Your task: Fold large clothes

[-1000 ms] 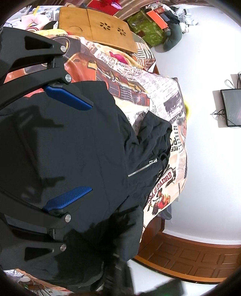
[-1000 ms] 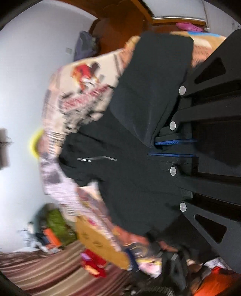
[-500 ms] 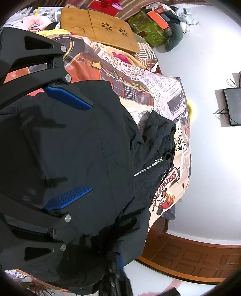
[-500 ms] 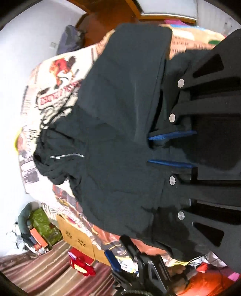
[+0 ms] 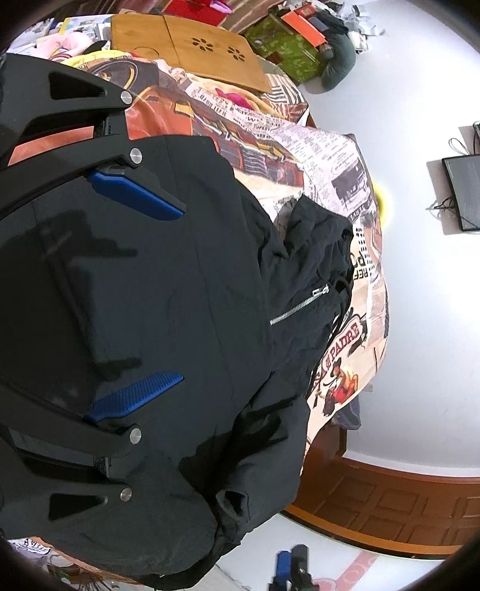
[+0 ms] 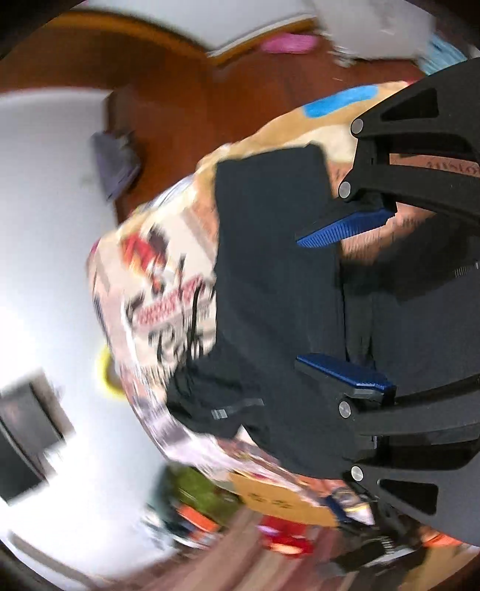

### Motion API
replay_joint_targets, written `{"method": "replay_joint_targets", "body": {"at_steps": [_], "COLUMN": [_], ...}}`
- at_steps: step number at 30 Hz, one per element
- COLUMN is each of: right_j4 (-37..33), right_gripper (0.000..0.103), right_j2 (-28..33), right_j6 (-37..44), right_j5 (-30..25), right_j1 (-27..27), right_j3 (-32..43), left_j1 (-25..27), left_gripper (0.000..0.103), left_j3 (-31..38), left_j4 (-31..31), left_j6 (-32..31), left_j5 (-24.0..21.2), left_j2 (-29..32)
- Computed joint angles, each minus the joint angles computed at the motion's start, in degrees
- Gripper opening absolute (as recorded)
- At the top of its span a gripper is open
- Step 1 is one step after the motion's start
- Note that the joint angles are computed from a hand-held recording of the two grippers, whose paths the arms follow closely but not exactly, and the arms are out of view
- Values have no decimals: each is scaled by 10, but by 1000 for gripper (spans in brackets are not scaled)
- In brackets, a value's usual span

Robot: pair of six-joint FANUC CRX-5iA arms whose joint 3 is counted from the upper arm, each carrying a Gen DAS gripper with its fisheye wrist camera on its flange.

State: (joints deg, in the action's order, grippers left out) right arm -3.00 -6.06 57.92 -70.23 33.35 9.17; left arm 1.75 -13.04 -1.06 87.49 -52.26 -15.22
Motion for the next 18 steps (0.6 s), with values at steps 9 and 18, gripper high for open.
{"method": "replay_joint_targets", "body": {"at_steps": [9,18], "right_j4": [-106,-90], "right_gripper": [56,53], "right_j2": [39,61], "right_j6": [-10,-43], "right_j5": [-20,19], "right_j1": [-95,-97], "right_j3": [-20,-25], "left_j1": [-18,-14], "left_gripper": [84,84], "left_j3": [12,13], "left_j4": [-9,-9], "left_j6": [12,17], "left_j5": [-4,-5], "left_j2": [28,37]}}
